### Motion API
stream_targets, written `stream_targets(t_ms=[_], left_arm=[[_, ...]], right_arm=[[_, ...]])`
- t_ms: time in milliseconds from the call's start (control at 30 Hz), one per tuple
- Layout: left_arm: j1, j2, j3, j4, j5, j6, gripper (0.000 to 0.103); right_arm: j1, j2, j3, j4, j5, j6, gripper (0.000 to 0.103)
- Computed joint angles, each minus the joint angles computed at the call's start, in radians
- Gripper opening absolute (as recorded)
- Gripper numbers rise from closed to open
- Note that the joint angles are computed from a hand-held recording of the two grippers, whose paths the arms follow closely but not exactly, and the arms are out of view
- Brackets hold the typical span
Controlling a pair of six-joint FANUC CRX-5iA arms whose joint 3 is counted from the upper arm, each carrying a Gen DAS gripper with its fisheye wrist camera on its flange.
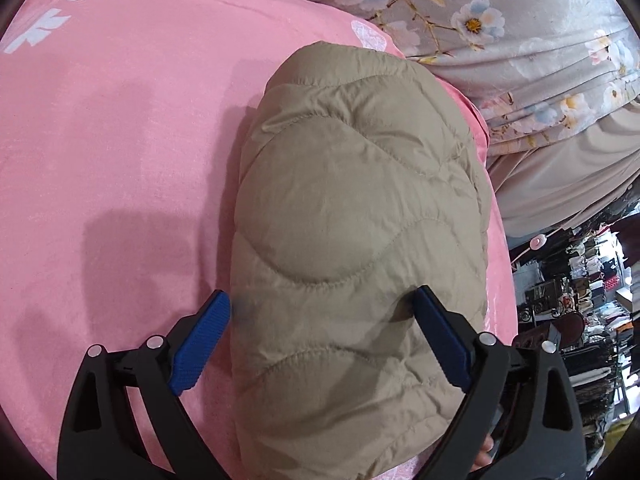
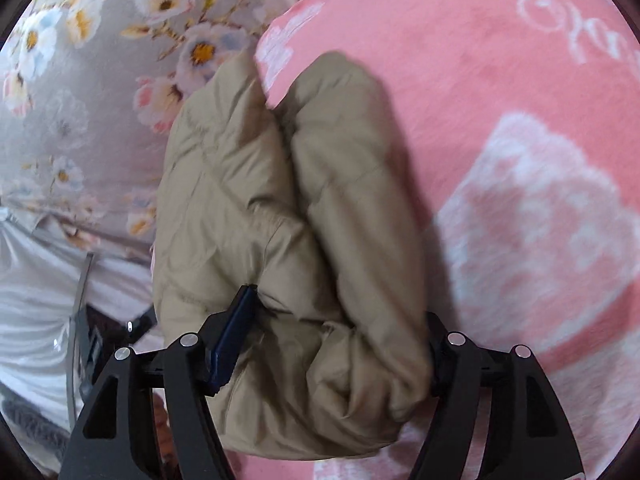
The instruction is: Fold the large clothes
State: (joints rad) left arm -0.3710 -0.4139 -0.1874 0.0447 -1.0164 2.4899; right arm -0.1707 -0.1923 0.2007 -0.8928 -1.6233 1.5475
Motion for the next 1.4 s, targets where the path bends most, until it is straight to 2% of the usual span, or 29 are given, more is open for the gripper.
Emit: stream_targets(t_ms=[67,133,200,433,500,567,600,633,733,933,1033,1100,1167,1233,1300,1333,1400], left_arm=[[0.028,-0.012,-0.035,0.059,0.032,-0.045,0.094],[0.037,-0.021,-0.057,0.075,0.048,-0.061,0.098],[0.039,-0.02,-0.061,0.067,0.053,-0.068,0.098],[-0.034,0.042,0.033,-0.09,-0.002,0.028,0.098],[-0.04,0.052,0.047,-0.121,-0.008,0.038,0.098],[-0.051,0.064,0.069,-0.156,-0.025,0.034,0.098],[-0.054,0.069,0.078,-0.168,-0.035,0.029,0.098],[-0.068,0.076,0.098,-0.198,-0.057,0.033,0.093],[-0.116,0.099,0.158,-0.28,-0.116,0.027,0.082],[-0.166,0.108,0.215,-0.353,-0.166,0.011,0.057],[-0.174,0.103,0.229,-0.357,-0.177,0.003,0.053],[-0.164,0.093,0.221,-0.331,-0.173,-0.013,0.054],[-0.104,0.059,0.168,-0.238,-0.134,-0.051,0.058],[0.006,-0.012,0.048,-0.09,-0.047,-0.106,0.069],[0.091,-0.066,-0.05,0.026,0.02,-0.178,0.079],[0.114,-0.077,-0.079,0.064,0.038,-0.205,0.087],[0.147,-0.085,-0.117,0.119,0.066,-0.25,0.095]], right_arm=[[0.021,-0.026,-0.023,0.004,0.008,0.004,0.07],[0.009,-0.027,-0.032,-0.04,-0.014,-0.001,0.07],[0.016,-0.028,-0.037,-0.051,-0.017,0.011,0.071],[0.046,0.048,0.018,-0.116,-0.056,0.025,0.073],[0.058,0.053,0.02,-0.118,-0.047,0.026,0.072],[0.069,0.055,0.017,-0.124,-0.037,0.035,0.065],[0.065,0.058,0.015,-0.138,-0.039,0.038,0.057],[0.052,0.06,0.01,-0.16,-0.048,0.043,0.048],[0.066,0.024,-0.004,-0.135,-0.006,0.063,0.033],[0.204,-0.071,-0.007,0.058,0.142,0.094,0.026],[0.243,-0.095,-0.008,0.11,0.177,0.087,0.025],[0.214,-0.097,-0.006,0.088,0.158,0.096,0.025],[0.168,-0.088,-0.004,0.04,0.121,0.105,0.024],[0.129,-0.081,-0.01,0.004,0.087,0.118,0.023],[0.128,-0.084,-0.021,0.0,0.083,0.12,0.023],[0.129,-0.082,-0.022,0.001,0.081,0.12,0.024],[0.106,-0.059,-0.013,-0.032,0.056,0.105,0.026]])
